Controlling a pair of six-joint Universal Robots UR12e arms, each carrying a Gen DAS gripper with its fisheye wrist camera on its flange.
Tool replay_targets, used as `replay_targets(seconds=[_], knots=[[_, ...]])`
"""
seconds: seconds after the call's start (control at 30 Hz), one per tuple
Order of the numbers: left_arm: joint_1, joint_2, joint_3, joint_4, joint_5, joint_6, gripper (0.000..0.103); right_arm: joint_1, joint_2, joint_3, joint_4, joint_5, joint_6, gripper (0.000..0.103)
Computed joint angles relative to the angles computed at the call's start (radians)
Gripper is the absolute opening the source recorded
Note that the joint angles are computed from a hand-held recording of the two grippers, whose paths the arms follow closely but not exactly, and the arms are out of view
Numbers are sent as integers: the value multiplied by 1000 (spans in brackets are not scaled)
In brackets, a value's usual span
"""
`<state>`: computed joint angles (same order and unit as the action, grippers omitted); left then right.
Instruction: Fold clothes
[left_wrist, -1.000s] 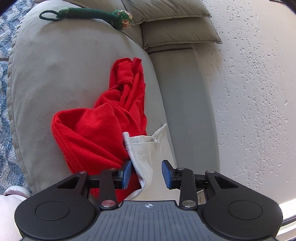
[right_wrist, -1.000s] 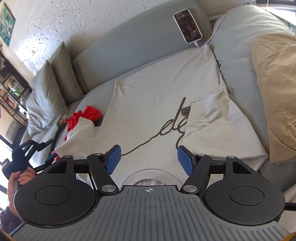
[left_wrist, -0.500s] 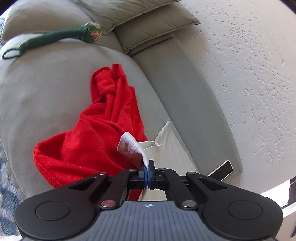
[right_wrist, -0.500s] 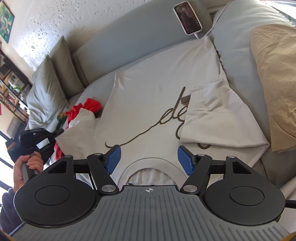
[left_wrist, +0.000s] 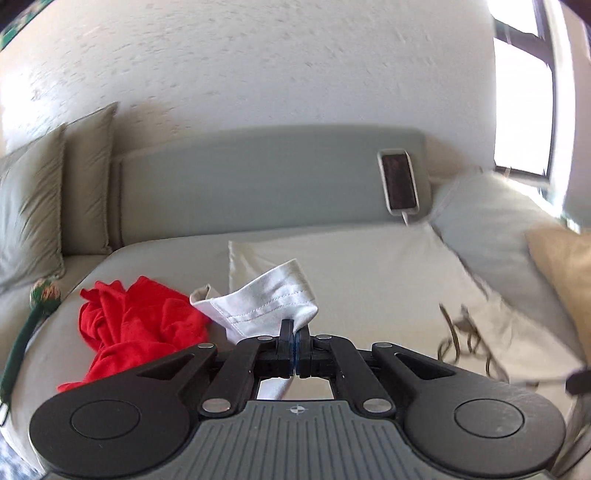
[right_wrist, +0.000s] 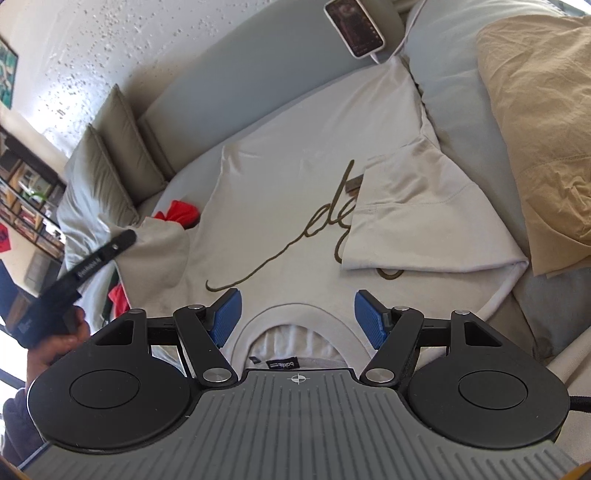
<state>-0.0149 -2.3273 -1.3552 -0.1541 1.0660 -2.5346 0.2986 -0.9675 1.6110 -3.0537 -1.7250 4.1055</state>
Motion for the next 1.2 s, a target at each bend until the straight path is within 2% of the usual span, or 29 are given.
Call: replay_targets(seconds=[0.07, 0.13, 0.2, 0.27, 0.3, 0.37, 0.43, 0.5, 0.6, 0.63, 0.67, 0.73, 0.87, 0.97, 1.03, 1.07, 1.13, 1.2], knots=[[-22, 8, -29, -34, 79, 135, 0, -1, -2, 6, -7, 3, 4, 70], [-41, 9, -49, -52, 170, 231, 1, -2, -4, 11, -13, 5, 5, 70], [-48, 10, -64, -54, 223, 270, 18, -3, -6, 17, -17, 10, 5, 70], [-40, 25, -83, -53, 227, 241, 23, -4, -8, 22, -23, 18, 6, 70], [-35, 34, -93, -52, 228, 225, 33, -5, -8, 24, -26, 22, 6, 70], [-13, 60, -104, -96, 164, 130, 39, -6, -9, 28, -29, 30, 7, 70], [15, 75, -95, -138, 71, -72, 41, -8, -9, 32, -33, 35, 9, 70], [60, 74, -83, -134, -4, -281, 44, -10, -9, 35, -38, 37, 15, 70], [104, 54, -54, -117, -27, -595, 44, -12, -10, 40, -45, 37, 25, 70], [112, 43, -36, -148, -39, -668, 44, -13, -9, 41, -47, 38, 30, 70], [119, 34, -18, -194, -55, -705, 44, -13, -8, 41, -48, 41, 35, 70], [125, 20, 5, -254, -85, -735, 44, -16, -5, 40, -50, 55, 45, 70], [108, -1, 51, -381, -94, -652, 45, -15, 0, 30, -39, 67, 34, 70], [94, -25, 96, -465, -94, -634, 43, -12, 1, 22, -27, 67, 19, 70], [91, -28, 102, -469, -93, -639, 25, -10, 0, 19, -19, 64, 13, 69], [90, -28, 103, -470, -92, -641, 4, -9, -1, 19, -15, 62, 11, 70], [84, -10, 77, -421, -17, -648, 3, -8, -3, 21, -9, 56, 13, 70], [81, -3, 65, -410, 13, -647, 3, -8, -6, 25, -6, 50, 18, 70]])
